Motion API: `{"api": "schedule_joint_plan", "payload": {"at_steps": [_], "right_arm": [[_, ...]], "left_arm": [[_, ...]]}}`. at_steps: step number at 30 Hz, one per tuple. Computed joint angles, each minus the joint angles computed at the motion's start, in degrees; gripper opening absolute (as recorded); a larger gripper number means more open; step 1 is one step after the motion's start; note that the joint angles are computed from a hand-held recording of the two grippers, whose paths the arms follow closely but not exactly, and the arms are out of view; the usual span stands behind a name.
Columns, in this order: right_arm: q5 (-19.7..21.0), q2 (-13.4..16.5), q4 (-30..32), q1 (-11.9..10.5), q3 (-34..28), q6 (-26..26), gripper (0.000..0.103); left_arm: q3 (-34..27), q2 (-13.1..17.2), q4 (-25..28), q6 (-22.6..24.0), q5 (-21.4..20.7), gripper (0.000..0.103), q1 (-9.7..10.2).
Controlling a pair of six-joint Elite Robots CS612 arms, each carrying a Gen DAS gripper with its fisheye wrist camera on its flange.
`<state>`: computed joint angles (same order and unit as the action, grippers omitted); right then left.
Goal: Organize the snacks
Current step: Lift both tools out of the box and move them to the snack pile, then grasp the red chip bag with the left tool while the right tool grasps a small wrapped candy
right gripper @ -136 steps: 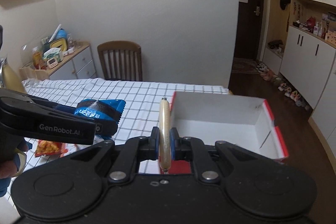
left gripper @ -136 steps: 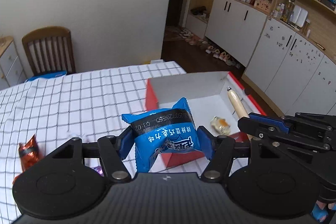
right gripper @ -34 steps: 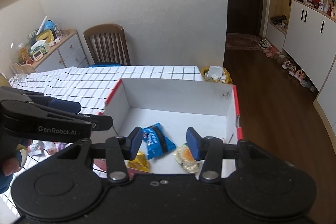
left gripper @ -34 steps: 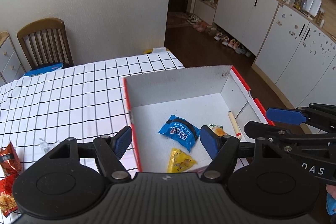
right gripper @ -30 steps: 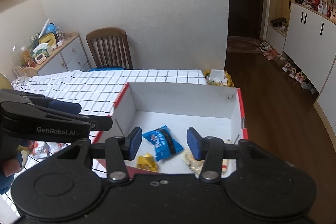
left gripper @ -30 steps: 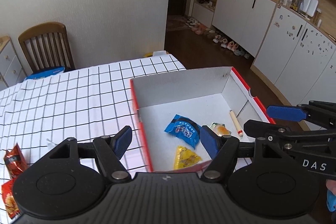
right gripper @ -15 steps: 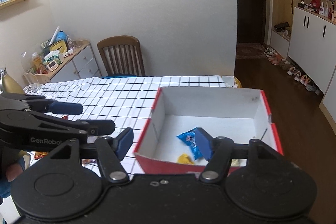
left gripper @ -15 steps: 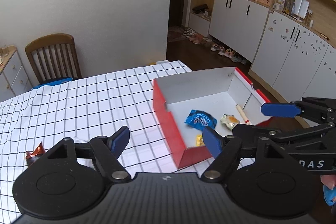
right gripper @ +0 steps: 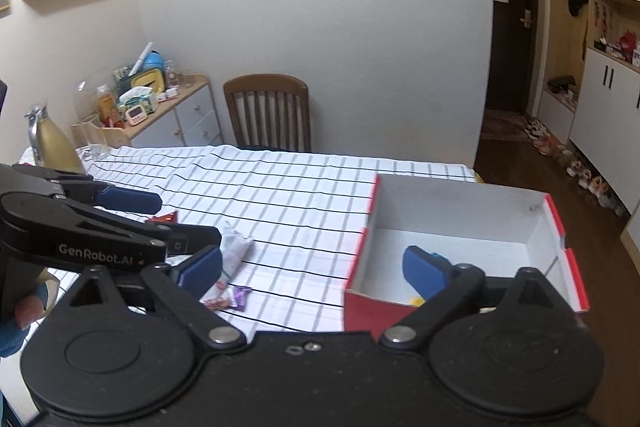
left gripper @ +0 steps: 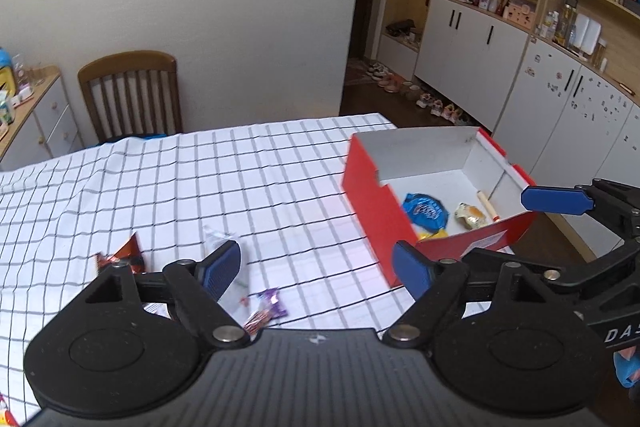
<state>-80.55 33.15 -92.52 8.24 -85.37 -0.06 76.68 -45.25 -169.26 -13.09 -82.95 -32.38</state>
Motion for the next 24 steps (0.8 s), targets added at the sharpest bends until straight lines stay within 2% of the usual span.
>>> {"api": "schedule_joint_plan", "payload": {"at_steps": [8, 10, 13, 17, 20, 24], "right_arm": [[1.6, 0.6, -1.5, 1.6, 0.2, 1.2, 0.102], [1.5, 0.8, -2.1, 2.0, 0.2, 1.9, 0.103], [0.7, 1.0, -2.3, 2.5, 0.4, 3.4, 0.103], [-0.1, 1.1, -1.8, 3.2, 1.2, 6.2, 0.103], [-2.6, 1.2, -2.3, 4.1, 1.9, 7.4, 0.103], [-4.0, 1.0, -2.1, 5.0, 3.3, 8.8, 0.103]], "left_arm": [[4.1, -1.7, -1.9, -0.8, 0.3, 0.086, 1.81], [4.8, -1.9, -1.9, -1.4, 0.9, 0.094, 2.37], [6.0, -1.9, -3.3, -2.7, 1.7, 0.101, 3.21], [6.2, -1.6, -2.6, -4.4, 2.9, 0.101, 4.28], [5.9, -1.2, -1.5, -6.1, 4.0, 0.101, 5.02], [5.2, -0.4, 0.8, -9.0, 6.3, 0.101, 5.7]]}}
